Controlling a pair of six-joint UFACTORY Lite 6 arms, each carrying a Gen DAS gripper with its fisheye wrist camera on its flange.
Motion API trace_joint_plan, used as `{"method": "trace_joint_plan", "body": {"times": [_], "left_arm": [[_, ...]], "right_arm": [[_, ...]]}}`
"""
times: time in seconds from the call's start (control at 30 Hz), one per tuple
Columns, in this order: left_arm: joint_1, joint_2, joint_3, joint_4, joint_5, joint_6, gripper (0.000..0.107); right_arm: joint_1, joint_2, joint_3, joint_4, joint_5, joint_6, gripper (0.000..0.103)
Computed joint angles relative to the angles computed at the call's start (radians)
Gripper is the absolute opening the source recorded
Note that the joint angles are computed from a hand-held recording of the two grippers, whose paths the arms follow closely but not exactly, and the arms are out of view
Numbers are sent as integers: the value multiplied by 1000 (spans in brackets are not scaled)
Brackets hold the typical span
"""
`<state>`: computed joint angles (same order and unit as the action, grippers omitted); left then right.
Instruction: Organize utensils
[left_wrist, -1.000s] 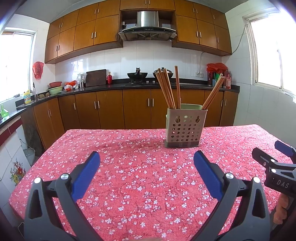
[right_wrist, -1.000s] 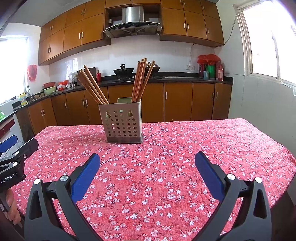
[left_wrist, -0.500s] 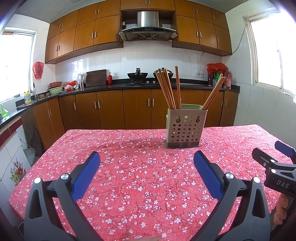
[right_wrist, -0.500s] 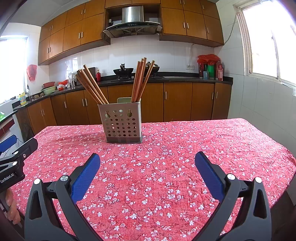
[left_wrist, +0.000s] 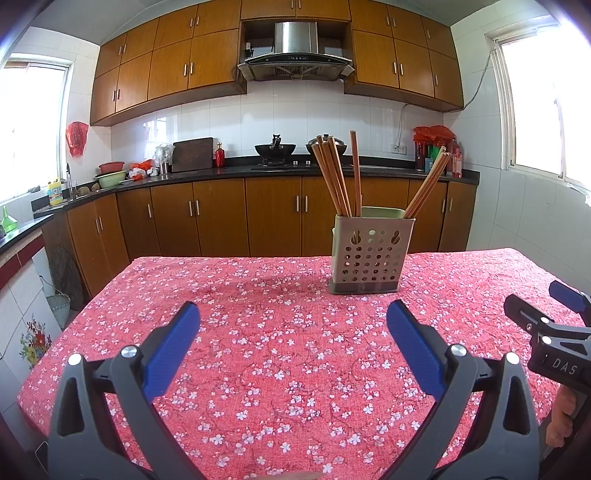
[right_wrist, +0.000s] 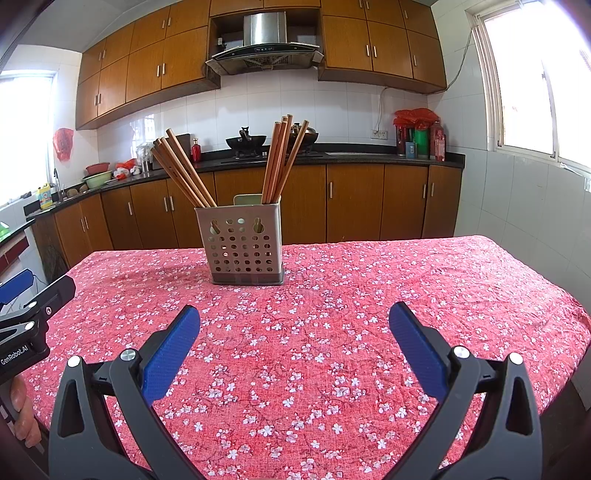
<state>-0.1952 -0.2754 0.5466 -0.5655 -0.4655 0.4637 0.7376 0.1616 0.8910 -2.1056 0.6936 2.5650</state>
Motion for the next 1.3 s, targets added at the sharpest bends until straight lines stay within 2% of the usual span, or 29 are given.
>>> {"method": "trace_joint_plan", "body": {"times": [1.3], "left_arm": [[-5, 1, -1, -8, -1, 6, 99]], "right_arm": [[-10, -9, -12, -12, -7, 10, 101]]}}
